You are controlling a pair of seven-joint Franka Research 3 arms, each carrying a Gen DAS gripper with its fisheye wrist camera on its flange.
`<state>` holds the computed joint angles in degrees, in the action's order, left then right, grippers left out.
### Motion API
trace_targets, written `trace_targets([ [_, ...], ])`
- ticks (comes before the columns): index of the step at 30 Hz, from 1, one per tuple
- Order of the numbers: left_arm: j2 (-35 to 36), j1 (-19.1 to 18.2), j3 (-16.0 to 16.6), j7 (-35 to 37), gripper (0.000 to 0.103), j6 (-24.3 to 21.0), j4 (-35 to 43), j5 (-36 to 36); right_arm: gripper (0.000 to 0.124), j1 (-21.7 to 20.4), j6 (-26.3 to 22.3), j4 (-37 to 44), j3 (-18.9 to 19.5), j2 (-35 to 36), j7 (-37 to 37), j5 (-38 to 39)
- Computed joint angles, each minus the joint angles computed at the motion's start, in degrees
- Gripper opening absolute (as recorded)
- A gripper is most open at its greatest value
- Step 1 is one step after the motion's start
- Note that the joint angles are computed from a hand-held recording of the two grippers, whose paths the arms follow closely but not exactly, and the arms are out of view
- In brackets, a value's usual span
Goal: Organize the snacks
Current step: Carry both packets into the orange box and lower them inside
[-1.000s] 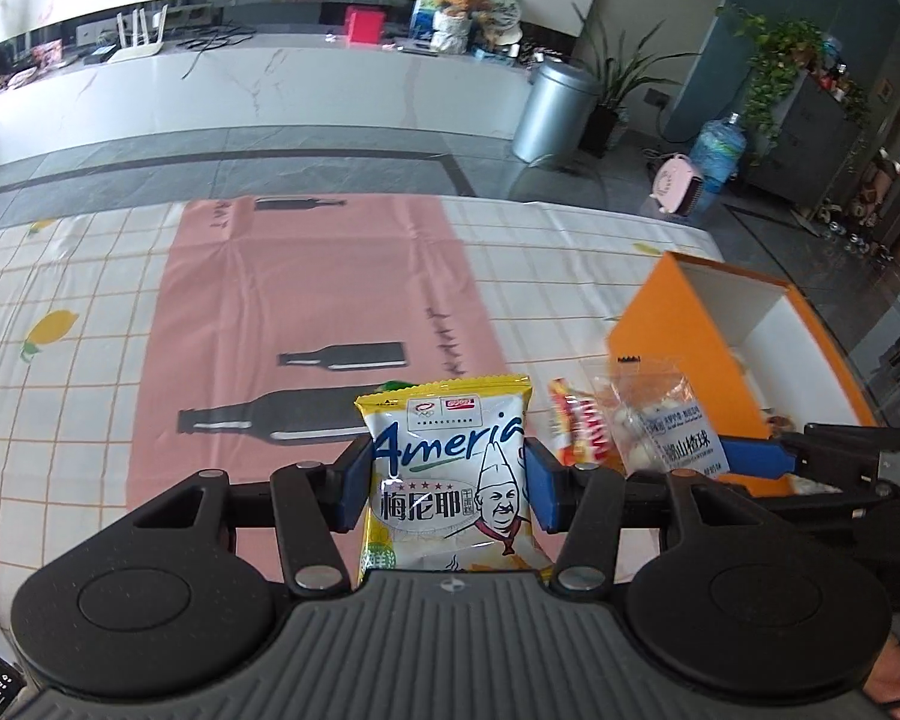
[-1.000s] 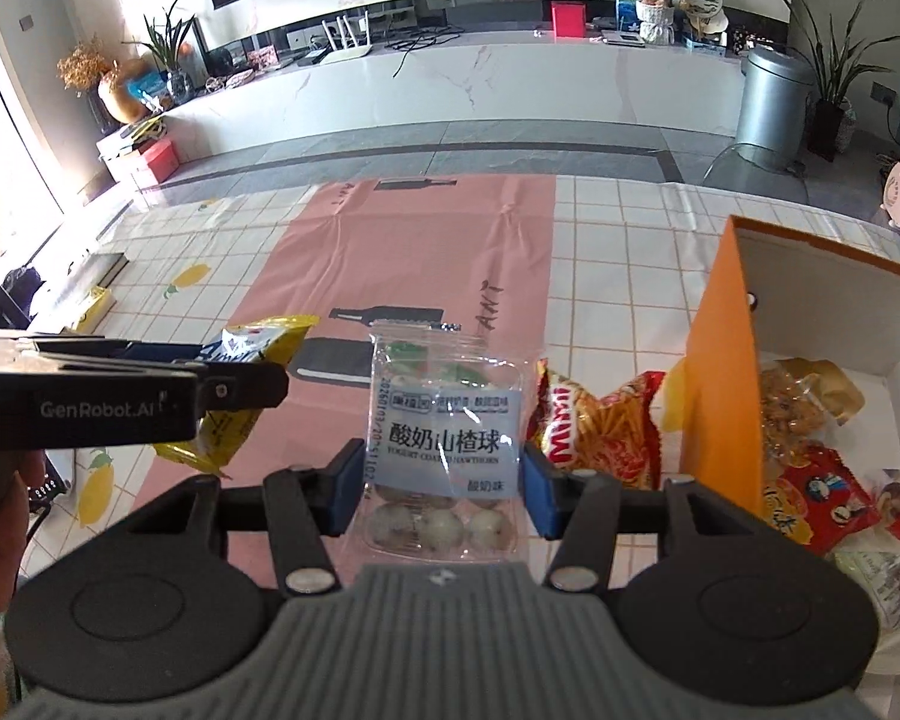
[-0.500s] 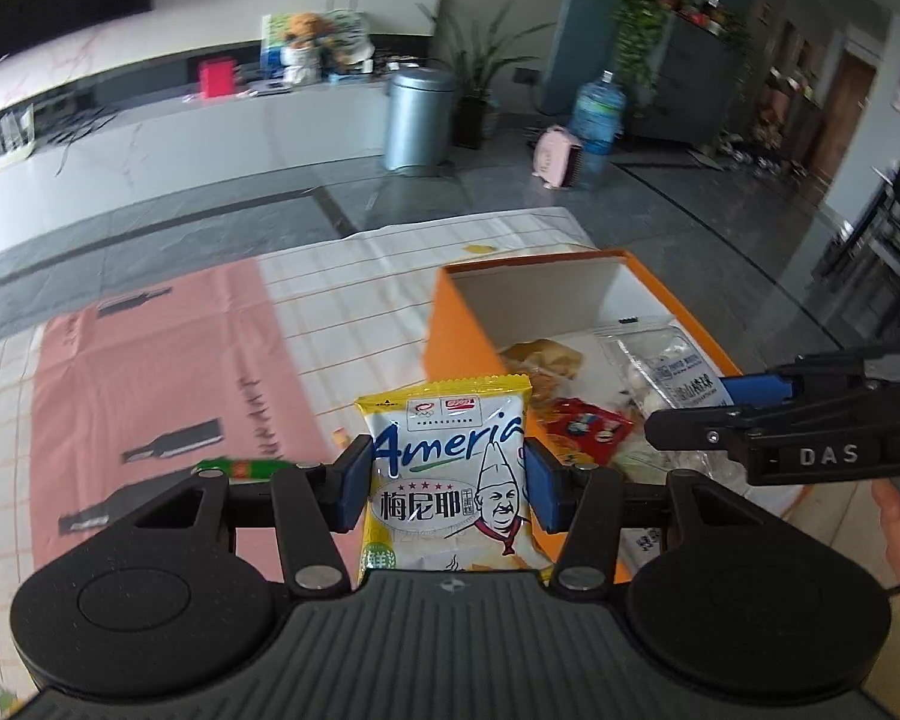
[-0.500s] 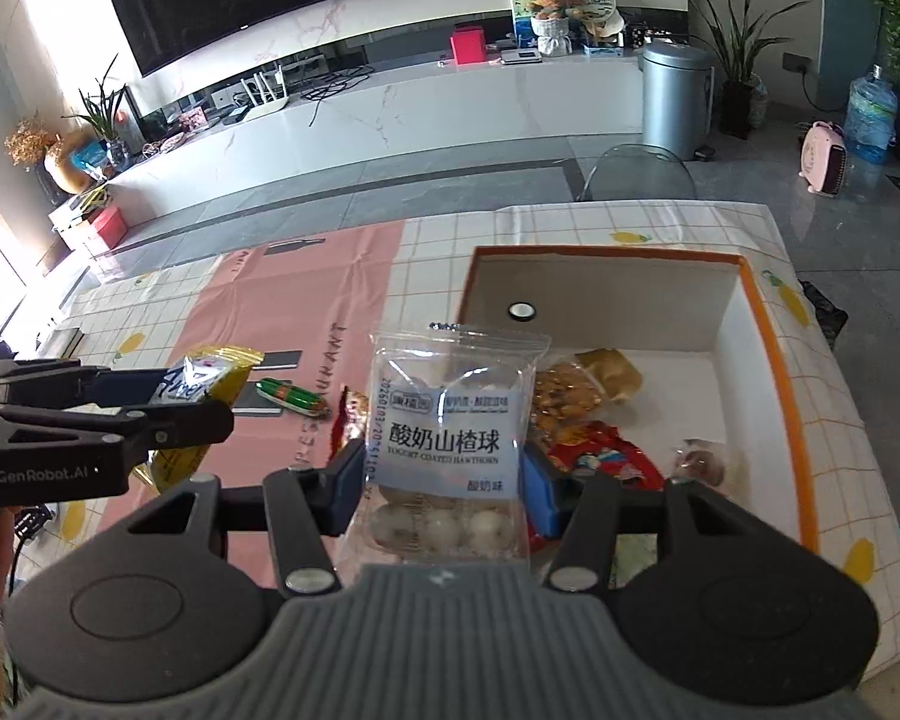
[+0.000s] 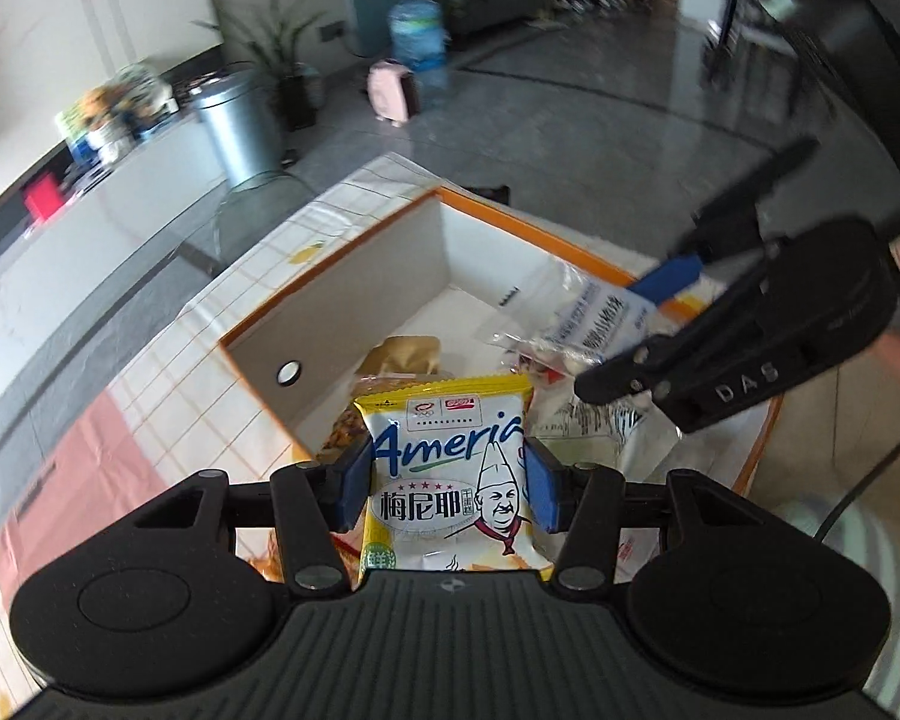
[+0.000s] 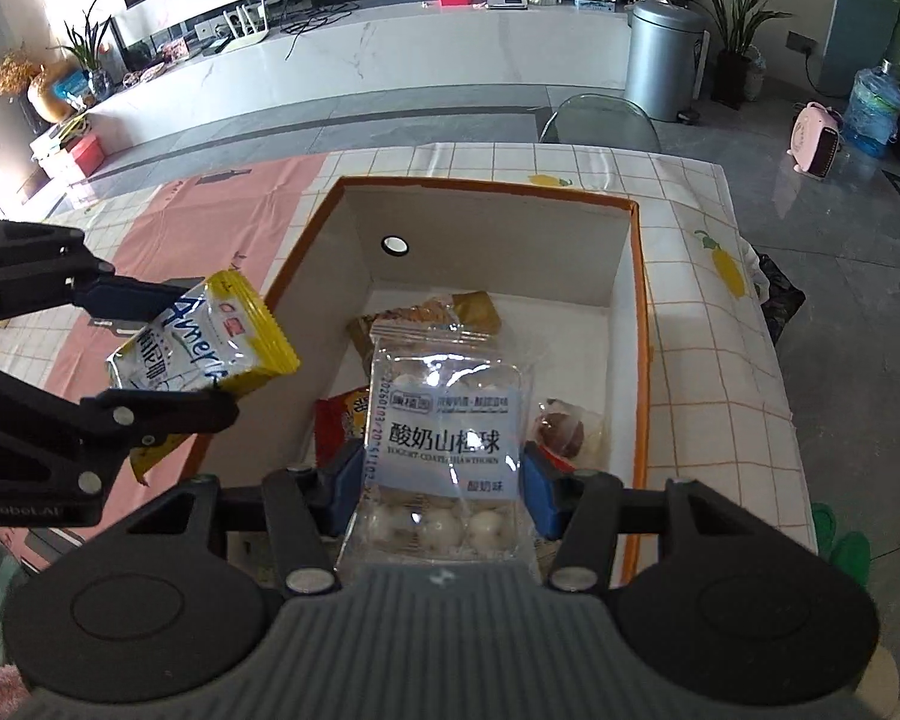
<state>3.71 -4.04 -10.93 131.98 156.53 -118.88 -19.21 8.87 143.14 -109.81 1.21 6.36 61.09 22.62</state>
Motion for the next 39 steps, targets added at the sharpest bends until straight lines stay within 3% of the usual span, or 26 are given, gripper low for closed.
trace_targets([
  [7, 6.9, -0.28, -0.84, 0.45, 0.059, -4.54, 6.58, 11.26, 0.053, -0.49, -1.83, 5.97, 0.19, 5.98, -6.13, -2.4],
  [17, 15.19, 1.84, -2.59, 4.91, 0.059, -11.23, 15.69, 15.64, 0.054, 0.08, -5.77, 16.77, 0.5, 15.58, -10.53, -6.54],
  [32, 19.25, 1.94, -3.16, 5.7, 0.06, -12.25, 18.77, 18.9, 0.059, 2.12, -12.83, 27.78, -0.43, 24.04, -10.73, -13.74],
  [39, 18.77, 2.53, -3.54, 4.29, 0.072, -10.78, 17.76, 18.03, 0.066, 2.34, -12.94, 27.75, -0.52, 23.45, -10.06, -14.57],
])
